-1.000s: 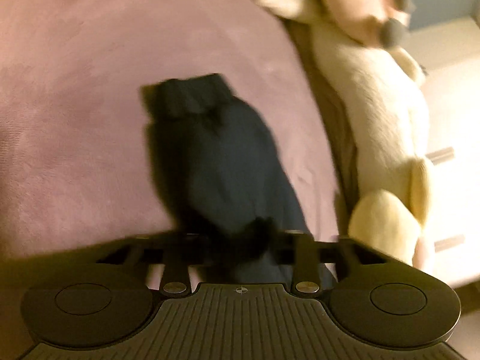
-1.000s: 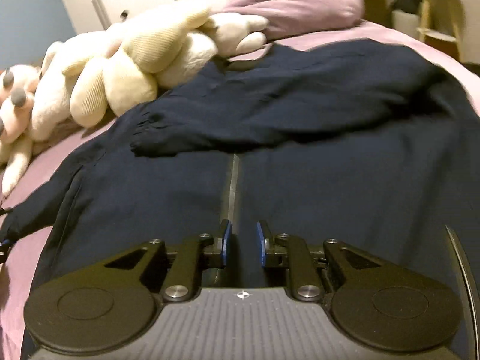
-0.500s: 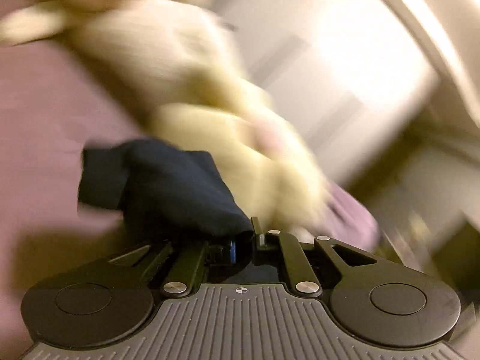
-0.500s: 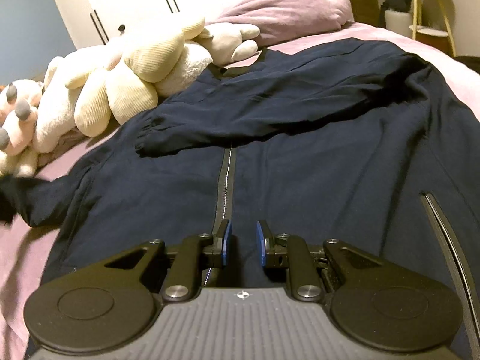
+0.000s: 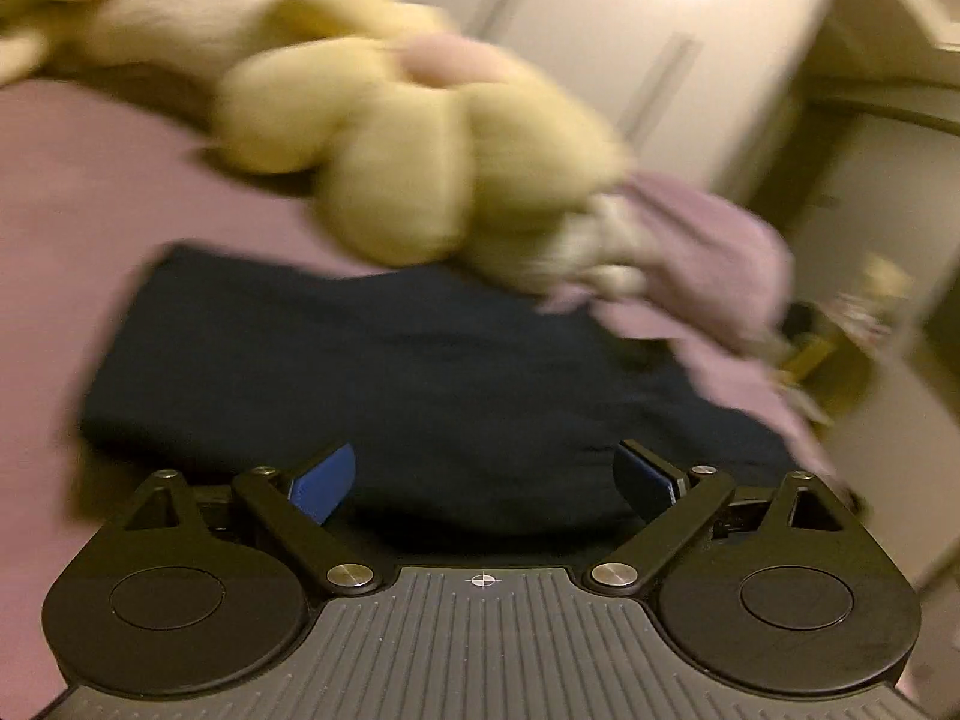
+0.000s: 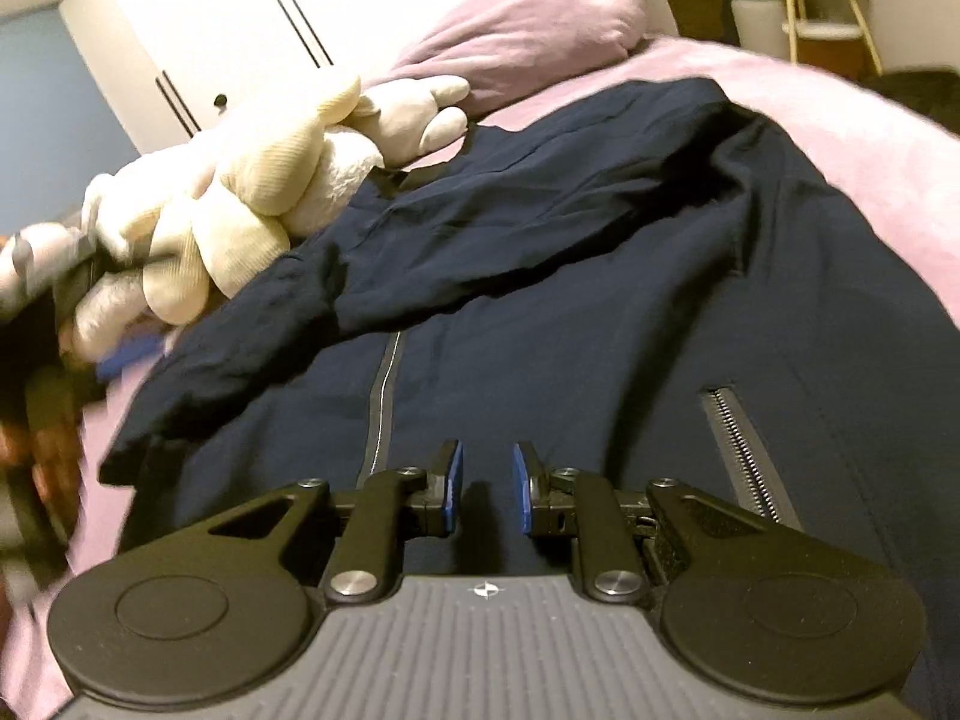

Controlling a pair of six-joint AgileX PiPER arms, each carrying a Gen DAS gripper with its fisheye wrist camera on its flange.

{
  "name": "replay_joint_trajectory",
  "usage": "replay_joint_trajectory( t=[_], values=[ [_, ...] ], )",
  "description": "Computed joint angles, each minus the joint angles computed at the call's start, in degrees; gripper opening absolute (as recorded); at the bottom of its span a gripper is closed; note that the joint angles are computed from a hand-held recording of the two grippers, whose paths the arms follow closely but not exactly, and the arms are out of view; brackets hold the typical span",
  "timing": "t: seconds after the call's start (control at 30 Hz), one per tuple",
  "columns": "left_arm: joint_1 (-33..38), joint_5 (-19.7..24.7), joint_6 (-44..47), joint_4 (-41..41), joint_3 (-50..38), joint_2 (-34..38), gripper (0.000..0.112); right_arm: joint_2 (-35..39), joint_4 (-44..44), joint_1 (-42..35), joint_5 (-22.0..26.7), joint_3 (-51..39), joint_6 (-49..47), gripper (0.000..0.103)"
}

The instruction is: Fold large clothes

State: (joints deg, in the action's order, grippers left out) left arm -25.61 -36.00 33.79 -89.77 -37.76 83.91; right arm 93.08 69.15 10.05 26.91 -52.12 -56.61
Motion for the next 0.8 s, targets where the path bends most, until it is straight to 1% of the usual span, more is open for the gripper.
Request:
replay_joint_trajectory(
  t=[0.03, 0.1, 0.13, 0.17, 0.2, 0.23, 0.27, 0.3, 0.33, 0.37, 0.43, 0.53, 0.57, 0.6, 0.63, 0.67, 0.7, 0.73, 0.77, 0.8],
  values=[
    [-1.0, -3.3, 0.4, -2.6, 1.6, -0.4, 0.097, 1.2, -0.3, -0.4, 1.3, -1.4, 1.3, 0.019],
    [-0.9, -6.7, 0.1, -5.5, 3.7, -0.1, 0.097, 3.6, -1.5, 0.5, 2.5, -4.8, 5.0, 0.022],
    [-1.2, -8.0, -1.5, -5.9, 5.0, 0.3, 0.098, 5.3, -1.0, 0.8, 4.2, -7.0, 6.2, 0.027],
    [-0.5, -8.9, -1.5, -6.6, 4.9, 1.4, 0.099, 7.2, 0.2, 1.1, 6.7, -9.3, 6.7, 0.036],
    [0.4, -8.4, -3.6, -5.1, 5.9, 2.5, 0.103, 9.5, 0.8, 1.7, 9.3, -12.2, 7.9, 0.039],
    [-0.4, -7.3, -8.0, -3.9, 8.6, 2.3, 0.103, 11.6, 0.7, 3.1, 10.5, -15.3, 9.9, 0.040],
    [0.5, -5.7, -12.4, -1.1, 10.1, 2.1, 0.103, 13.3, 0.6, 4.8, 10.6, -18.1, 11.0, 0.041],
    [1.1, -5.7, -15.4, 1.3, 11.0, 1.8, 0.103, 15.1, 0.1, 6.7, 10.2, -21.4, 12.0, 0.042],
    [2.0, -5.3, -16.0, 2.7, 10.8, 2.1, 0.103, 17.0, -1.2, 8.5, 9.3, -24.8, 13.3, 0.046],
    [2.0, -5.1, -14.4, 1.9, 9.9, 2.8, 0.103, 19.1, -3.4, 10.2, 8.5, -28.7, 15.9, 0.048],
    [1.4, -6.2, -14.0, 2.1, 10.0, 3.4, 0.103, 24.0, -10.6, 13.1, 8.5, -37.3, 24.7, 0.048],
    [0.2, -7.4, -17.0, 3.7, 11.1, 3.2, 0.103, 31.7, -23.1, 16.1, 11.4, -50.1, 38.3, 0.051],
    [-0.1, -7.7, -18.7, 4.6, 11.9, 2.9, 0.103, 34.1, -25.0, 16.7, 12.5, -53.6, 41.0, 0.051],
    [-0.9, -8.3, -20.8, 5.5, 13.0, 2.6, 0.103, 35.5, -25.6, 17.1, 12.9, -55.2, 41.9, 0.049],
    [-1.4, -8.9, -23.4, 6.9, 13.7, 3.0, 0.103, 36.5, -26.4, 17.5, 13.0, -56.3, 43.3, 0.045],
    [-1.6, -9.4, -25.6, 8.2, 14.3, 3.3, 0.103, 36.5, -26.8, 17.8, 12.2, -56.0, 44.0, 0.035],
    [-1.9, -10.0, -27.4, 9.1, 15.0, 3.1, 0.103, 36.0, -26.5, 18.2, 10.9, -55.0, 43.2, 0.031],
    [-2.9, -11.1, -29.3, 9.5, 15.9, 2.7, 0.103, 34.8, -25.5, 18.5, 9.2, -53.2, 41.2, 0.023],
    [-3.2, -11.9, -30.8, 10.0, 16.3, 3.0, 0.103, 33.3, -24.9, 18.8, 7.7, -51.3, 39.2, 0.009],
    [-4.0, -12.7, -31.6, 9.5, 16.8, 2.7, 0.103, 32.0, -25.1, 19.1, 6.6, -50.2, 38.0, 0.009]
  ],
)
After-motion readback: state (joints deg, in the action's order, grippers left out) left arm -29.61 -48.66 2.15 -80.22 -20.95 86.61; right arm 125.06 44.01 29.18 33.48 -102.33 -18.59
